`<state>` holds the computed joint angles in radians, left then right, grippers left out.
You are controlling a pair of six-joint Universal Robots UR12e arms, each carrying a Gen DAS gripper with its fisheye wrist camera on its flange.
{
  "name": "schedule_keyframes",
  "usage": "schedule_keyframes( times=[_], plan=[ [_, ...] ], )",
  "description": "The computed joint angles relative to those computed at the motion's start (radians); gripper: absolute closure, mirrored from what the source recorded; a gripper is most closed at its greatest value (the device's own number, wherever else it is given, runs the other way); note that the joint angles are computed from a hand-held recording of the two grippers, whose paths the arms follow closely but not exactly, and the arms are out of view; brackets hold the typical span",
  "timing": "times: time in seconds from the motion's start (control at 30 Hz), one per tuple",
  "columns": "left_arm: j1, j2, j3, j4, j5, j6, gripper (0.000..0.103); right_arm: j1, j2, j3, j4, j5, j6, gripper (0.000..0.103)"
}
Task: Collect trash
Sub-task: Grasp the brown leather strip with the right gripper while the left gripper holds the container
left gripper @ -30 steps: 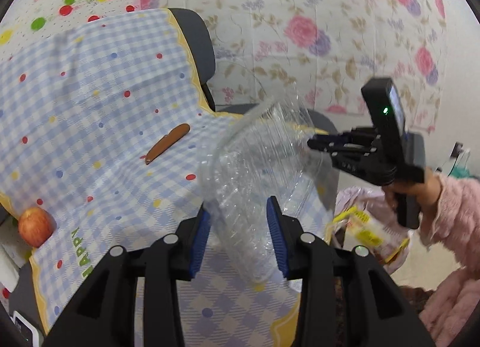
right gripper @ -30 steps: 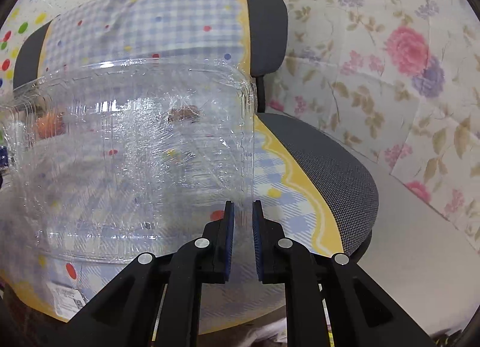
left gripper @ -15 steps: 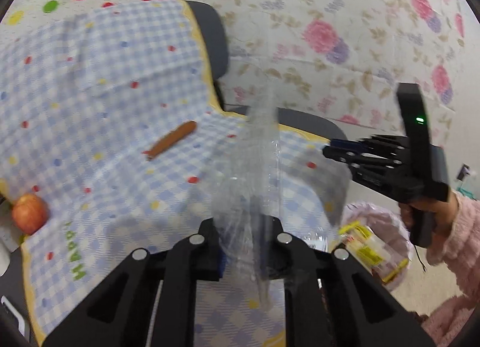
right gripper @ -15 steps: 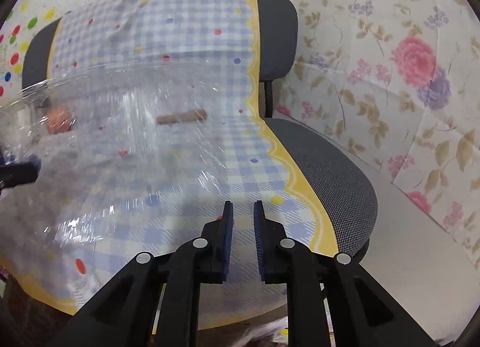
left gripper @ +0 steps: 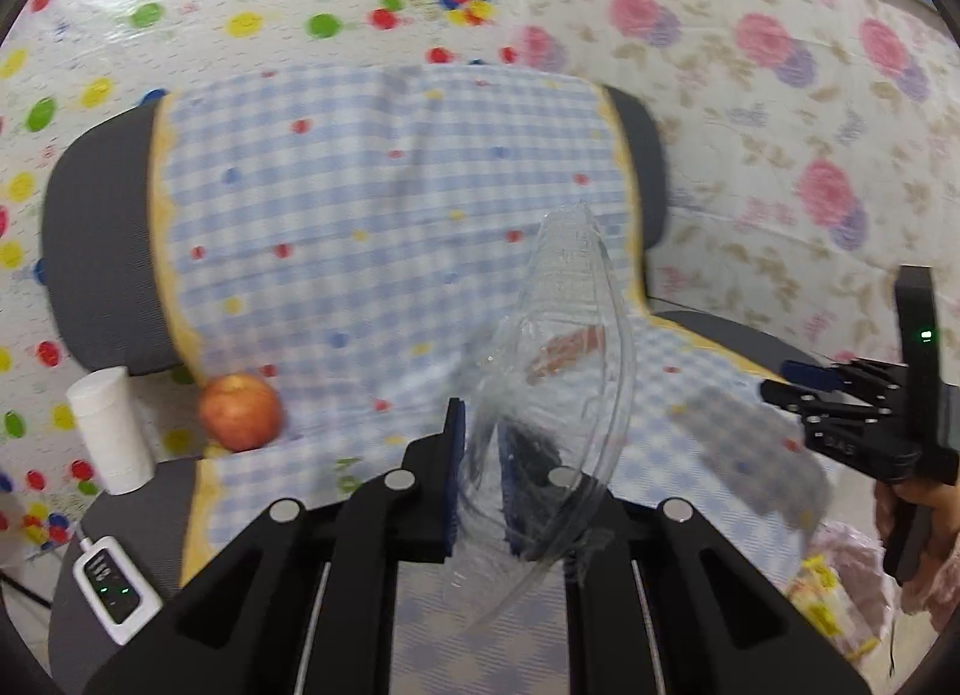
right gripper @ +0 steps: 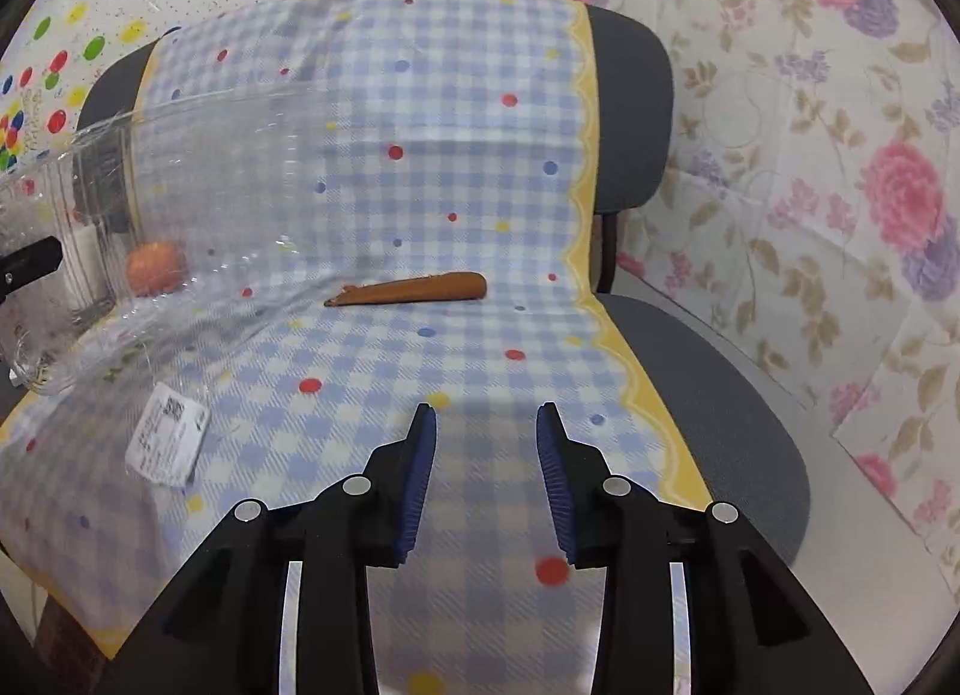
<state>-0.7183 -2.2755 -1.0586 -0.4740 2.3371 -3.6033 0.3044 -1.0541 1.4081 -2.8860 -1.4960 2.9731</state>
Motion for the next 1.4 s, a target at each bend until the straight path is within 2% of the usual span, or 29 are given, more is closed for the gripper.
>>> schedule_keyframes(
  times=[0.1, 0.23, 0.3, 0.57, 0.67, 0.77, 0.93, 1.13, 1.27, 1.33, 1.4],
  plan=[
    [0.019, 0.005, -0.006, -0.069, 0.03, -0.088, 0.094, 0.011, 0.042, -0.072, 0.047, 0.001, 0.009, 0.06],
    [0.049, 0.007, -0.011, -0.12, -0.007, -0.162, 0.094, 0.026, 0.106, -0.181, 0.131, -0.013, -0.009, 0.057],
    [0.062, 0.007, -0.012, -0.116, -0.026, -0.185, 0.094, 0.029, 0.14, -0.242, 0.184, -0.014, -0.021, 0.057],
    [0.087, -0.015, 0.006, -0.095, -0.059, -0.232, 0.094, 0.038, 0.275, -0.486, 0.417, 0.002, -0.06, 0.043],
    [0.095, -0.024, 0.02, -0.098, -0.074, -0.236, 0.094, 0.051, 0.321, -0.567, 0.479, -0.038, -0.112, 0.038],
    [0.1, -0.029, 0.025, -0.089, -0.086, -0.231, 0.094, 0.065, 0.372, -0.661, 0.588, -0.088, -0.155, 0.038],
    [0.107, -0.031, 0.026, -0.073, -0.098, -0.229, 0.094, 0.079, 0.413, -0.72, 0.574, -0.13, -0.198, 0.037],
    [0.112, -0.03, 0.025, -0.054, -0.105, -0.225, 0.094, 0.092, 0.466, -0.805, 0.555, -0.138, -0.235, 0.038],
    [0.115, -0.032, 0.029, -0.043, -0.11, -0.224, 0.094, 0.1, 0.514, -0.895, 0.563, -0.14, -0.26, 0.041],
    [0.115, -0.035, 0.035, -0.047, -0.112, -0.212, 0.094, 0.101, 0.53, -0.933, 0.595, -0.141, -0.28, 0.041],
    [0.116, -0.035, 0.034, -0.045, -0.118, -0.214, 0.094, 0.089, 0.517, -0.921, 0.617, -0.113, -0.241, 0.035]
  ],
)
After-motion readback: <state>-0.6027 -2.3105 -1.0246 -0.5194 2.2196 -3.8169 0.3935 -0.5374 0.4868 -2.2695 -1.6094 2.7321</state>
